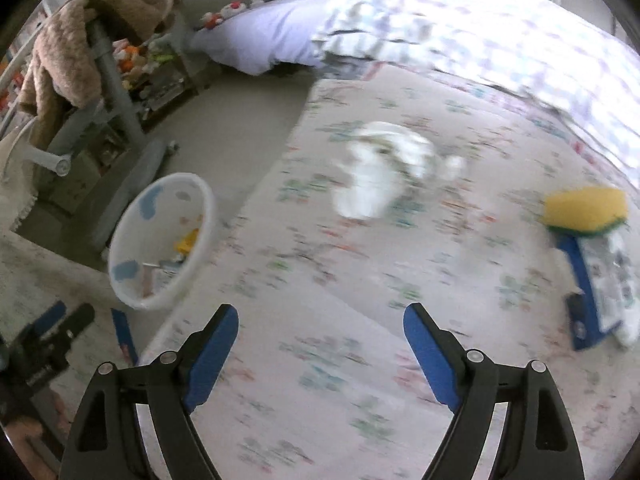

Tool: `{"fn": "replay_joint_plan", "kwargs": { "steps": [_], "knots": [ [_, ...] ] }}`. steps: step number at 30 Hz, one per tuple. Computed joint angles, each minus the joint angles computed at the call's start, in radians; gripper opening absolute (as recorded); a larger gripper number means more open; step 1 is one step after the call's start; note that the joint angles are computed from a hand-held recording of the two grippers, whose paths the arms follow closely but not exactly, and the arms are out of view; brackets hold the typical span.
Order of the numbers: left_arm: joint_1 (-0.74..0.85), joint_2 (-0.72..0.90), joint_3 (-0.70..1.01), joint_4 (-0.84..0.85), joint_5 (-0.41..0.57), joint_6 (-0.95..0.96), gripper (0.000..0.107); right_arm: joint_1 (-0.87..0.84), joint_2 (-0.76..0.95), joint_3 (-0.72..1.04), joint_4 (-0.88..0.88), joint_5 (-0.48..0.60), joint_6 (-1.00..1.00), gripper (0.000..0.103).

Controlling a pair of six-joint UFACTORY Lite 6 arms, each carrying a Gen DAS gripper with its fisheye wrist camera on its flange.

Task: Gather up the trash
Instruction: 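Turn both open tools back toward the sponge and blue box on the bed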

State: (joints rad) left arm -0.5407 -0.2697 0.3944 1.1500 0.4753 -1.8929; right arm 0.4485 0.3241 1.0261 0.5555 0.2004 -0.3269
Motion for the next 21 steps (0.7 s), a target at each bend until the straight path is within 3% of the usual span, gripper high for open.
{"fn": "replay_joint_plan", "kwargs": {
  "steps": [10, 21],
  "knots": [
    [-0.181, 0.212, 0.237, -0.026, 0.072, -0.028, 0.102, -0.337, -0.185, -0.162, 0.104, 0.087, -0.287, 0.086],
    [-0.302, 0.497, 0.559, -0.105, 0.112, 0.038, 0.102, -0.649, -0.144, -0.113, 0.211, 0.169, -0.525, 0.086]
  ]
}}
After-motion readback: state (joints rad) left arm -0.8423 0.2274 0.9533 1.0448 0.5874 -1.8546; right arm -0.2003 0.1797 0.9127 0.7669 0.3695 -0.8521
